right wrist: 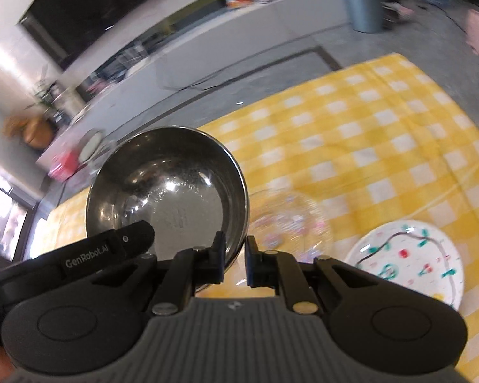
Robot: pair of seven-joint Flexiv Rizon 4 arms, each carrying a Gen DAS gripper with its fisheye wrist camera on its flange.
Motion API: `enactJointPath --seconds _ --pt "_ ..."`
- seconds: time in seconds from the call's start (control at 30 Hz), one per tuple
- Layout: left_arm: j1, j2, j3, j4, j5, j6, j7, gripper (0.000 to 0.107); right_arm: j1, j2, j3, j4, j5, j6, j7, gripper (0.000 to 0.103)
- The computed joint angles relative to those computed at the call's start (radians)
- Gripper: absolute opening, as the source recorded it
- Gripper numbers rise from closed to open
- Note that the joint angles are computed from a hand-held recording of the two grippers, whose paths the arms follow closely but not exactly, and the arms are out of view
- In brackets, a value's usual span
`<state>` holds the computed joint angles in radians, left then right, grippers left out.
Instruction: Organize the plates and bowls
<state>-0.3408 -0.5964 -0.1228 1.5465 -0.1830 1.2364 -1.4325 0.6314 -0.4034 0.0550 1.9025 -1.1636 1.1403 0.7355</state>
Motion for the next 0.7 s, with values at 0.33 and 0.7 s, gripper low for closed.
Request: enactJointPath --seconds 0.33,0.7 --pt "0.076 0.181 0.017 0.253 -0.026 0.062 -0.032 0.017 0.121 -0.078 0.055 -0.143 0.155 -0.072 -0.237 0.011" --pt "0.233 0.339 -0.106 0.521 -0.366 0.139 0.228 0.016 0.267 -0.104 0.033 -0.218 0.208 -0.151 -0.189 0.011"
